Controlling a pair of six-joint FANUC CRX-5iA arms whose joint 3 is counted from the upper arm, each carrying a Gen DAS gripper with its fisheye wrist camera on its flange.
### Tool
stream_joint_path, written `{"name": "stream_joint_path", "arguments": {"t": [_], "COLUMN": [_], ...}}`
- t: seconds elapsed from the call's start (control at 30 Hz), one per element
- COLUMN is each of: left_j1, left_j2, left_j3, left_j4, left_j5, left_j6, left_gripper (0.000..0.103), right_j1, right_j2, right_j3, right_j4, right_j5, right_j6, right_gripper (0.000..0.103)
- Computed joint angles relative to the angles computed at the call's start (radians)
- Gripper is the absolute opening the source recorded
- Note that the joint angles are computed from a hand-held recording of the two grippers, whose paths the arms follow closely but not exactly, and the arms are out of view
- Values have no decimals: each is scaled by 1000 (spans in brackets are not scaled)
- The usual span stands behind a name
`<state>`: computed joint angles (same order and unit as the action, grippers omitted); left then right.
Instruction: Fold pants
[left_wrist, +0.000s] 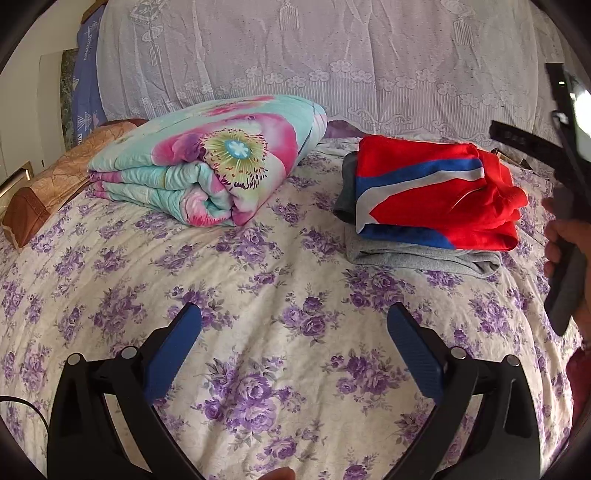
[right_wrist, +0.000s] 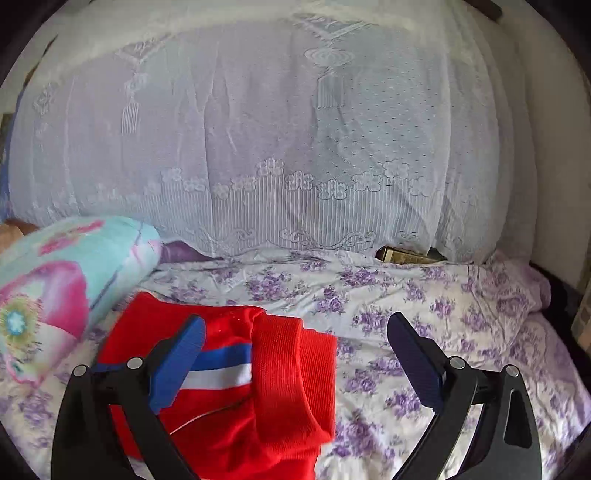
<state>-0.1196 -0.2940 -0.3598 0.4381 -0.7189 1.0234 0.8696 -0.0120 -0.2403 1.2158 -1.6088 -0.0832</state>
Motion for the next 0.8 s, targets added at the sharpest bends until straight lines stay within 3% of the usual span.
{"name": "stream_joint_path", "arguments": {"t": [0.13,0.23,0.3,0.37,0.47,0.53,0.6,0.7,0.8], "left_j1": [-13,-27,-14,-7,1,2,-3,-17,-25], "left_j2": [19,35,47,55,61,64,59,49,34], "left_j3": [44,79,79,81,79,75,64,64,64], "left_j4": [-127,-236,-204,-188,-164,-144,-133,-167,-177], "left_j5": [21,30,17,3,-11,-17,-9,13,15], "left_j6": [92,184,167,162,154,139,121,131,130], "left_gripper": [98,98,98,98,98,98,98,98,98], "right_j1": [-82,-86,-66,-10,76,90,99,250,462], "right_j2": [98,9,-33,-77,-112,-99,-128,-155,-136], "right_j3": [86,-29,-54,-112,-142,-109,-117,-163,-180], "right_j4": [-190,-189,-187,-109,-105,-218,-280,-175,-91], "right_j5": [20,137,158,137,60,5,16,-116,-279], "right_j6": [110,-87,-147,-205,-207,-151,-125,-247,-326], "right_gripper": [99,99,99,99,99,99,99,99,99]}}
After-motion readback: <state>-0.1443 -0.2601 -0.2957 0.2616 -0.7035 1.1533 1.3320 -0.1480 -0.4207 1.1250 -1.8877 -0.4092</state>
